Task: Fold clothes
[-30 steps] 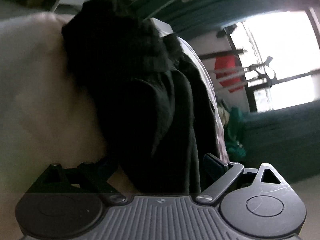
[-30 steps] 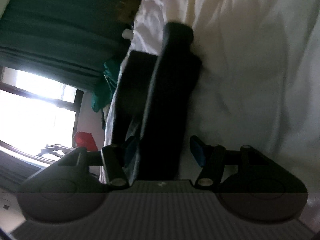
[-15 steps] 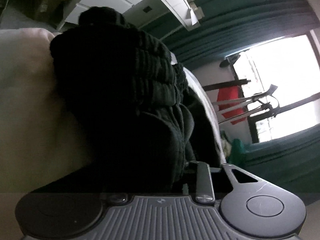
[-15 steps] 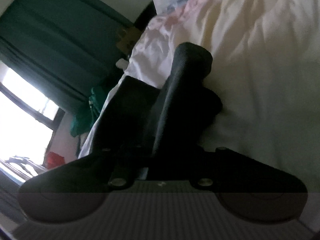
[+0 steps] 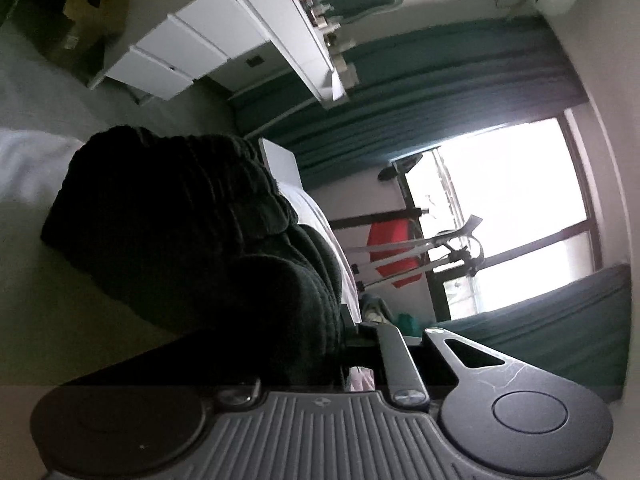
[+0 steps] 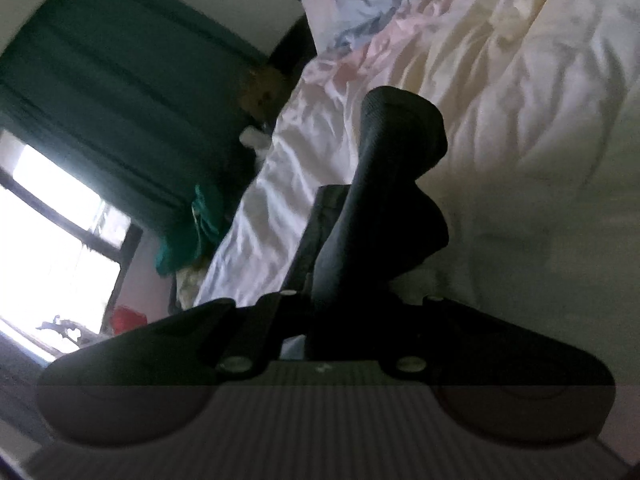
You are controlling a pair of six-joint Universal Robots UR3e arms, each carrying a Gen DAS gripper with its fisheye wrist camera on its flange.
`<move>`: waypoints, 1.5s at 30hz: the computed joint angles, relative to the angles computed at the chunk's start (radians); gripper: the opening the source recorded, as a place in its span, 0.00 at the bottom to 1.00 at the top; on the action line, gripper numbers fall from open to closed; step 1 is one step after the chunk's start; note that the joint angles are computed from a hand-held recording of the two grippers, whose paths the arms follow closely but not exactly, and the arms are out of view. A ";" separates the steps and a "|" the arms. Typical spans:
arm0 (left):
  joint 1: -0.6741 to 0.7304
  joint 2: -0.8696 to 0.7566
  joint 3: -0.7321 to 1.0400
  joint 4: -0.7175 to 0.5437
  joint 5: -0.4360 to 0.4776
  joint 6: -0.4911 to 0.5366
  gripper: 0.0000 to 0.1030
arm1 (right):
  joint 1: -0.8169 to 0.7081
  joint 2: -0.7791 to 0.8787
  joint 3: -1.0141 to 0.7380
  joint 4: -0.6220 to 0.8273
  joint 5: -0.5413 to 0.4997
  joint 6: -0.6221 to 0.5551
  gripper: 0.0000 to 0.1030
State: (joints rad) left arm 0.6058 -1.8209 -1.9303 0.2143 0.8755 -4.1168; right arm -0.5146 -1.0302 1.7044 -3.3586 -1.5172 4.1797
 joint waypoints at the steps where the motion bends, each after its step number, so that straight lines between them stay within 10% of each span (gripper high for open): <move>1: 0.032 0.047 -0.024 -0.043 -0.032 0.051 0.14 | -0.018 -0.039 0.047 -0.001 0.029 0.006 0.12; 9: 0.298 0.571 -0.251 -0.716 -0.192 0.523 0.19 | -0.107 -0.308 0.374 -0.029 0.135 0.011 0.12; 12: 0.234 0.595 -0.157 -0.953 -0.064 0.744 0.22 | -0.154 -0.344 0.446 0.007 0.197 -0.019 0.12; 15: 0.148 0.661 -0.151 -0.941 0.101 0.826 0.33 | -0.194 -0.337 0.481 0.021 0.249 -0.034 0.12; 21: 0.159 0.836 -0.207 -1.050 0.131 0.911 0.74 | -0.211 -0.327 0.506 -0.023 0.285 -0.032 0.12; 26: -0.048 0.879 -0.250 -0.873 0.332 0.850 0.81 | -0.217 -0.323 0.535 -0.093 0.295 0.011 0.12; 31: -0.162 1.080 -0.452 -0.650 0.306 0.895 1.00 | -0.200 -0.323 0.519 -0.106 0.273 0.003 0.12; 38: -0.727 0.515 -0.259 -0.224 0.686 0.932 1.00 | -0.182 -0.319 0.484 -0.089 0.254 -0.065 0.12; 45: -0.897 -0.078 0.234 -0.201 0.820 0.942 1.00 | -0.205 -0.311 0.500 -0.109 0.286 -0.077 0.12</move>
State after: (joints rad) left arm -0.2912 -1.8993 -1.6960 0.0137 1.6950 -3.1747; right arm -0.7192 -1.3408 2.2040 -3.4676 -1.2315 4.1025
